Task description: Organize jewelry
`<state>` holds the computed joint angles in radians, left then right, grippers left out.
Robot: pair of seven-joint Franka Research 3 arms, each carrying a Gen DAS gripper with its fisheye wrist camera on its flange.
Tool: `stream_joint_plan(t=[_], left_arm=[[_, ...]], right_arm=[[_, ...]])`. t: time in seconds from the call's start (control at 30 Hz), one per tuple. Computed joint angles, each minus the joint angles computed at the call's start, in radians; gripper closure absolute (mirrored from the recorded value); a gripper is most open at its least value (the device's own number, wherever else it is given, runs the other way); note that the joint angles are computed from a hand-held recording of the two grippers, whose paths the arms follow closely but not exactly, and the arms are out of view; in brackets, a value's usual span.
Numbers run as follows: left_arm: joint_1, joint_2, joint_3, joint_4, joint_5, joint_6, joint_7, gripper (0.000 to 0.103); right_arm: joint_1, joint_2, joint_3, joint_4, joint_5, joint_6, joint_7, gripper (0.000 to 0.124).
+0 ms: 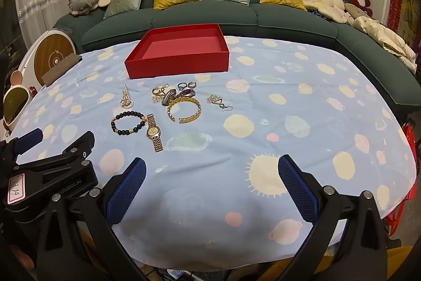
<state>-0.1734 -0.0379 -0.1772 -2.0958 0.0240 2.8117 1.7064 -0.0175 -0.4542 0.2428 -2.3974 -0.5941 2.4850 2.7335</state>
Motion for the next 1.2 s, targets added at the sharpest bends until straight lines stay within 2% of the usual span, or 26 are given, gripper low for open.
stream_joint_plan(t=[1.03,1.1,1.2], left_arm=[[0.000,0.002,-0.003,-0.003,0.003,-0.015,0.001,0.005],[0.000,0.003,-0.003,0.009,0.002,-0.050,0.003,0.005],[0.000,0.003,-0.003,0.009,0.003,-0.055,0.003,0.005]], right_arm=[[0.003,0.002,0.000,0.000,-0.005,0.005,0.004,0.026],[0.003,0.003,0.000,0.000,-0.005,0.005,0.004,0.026],[0.003,0.003,0.000,0.000,-0.004,0.005,0.004,0.026]])
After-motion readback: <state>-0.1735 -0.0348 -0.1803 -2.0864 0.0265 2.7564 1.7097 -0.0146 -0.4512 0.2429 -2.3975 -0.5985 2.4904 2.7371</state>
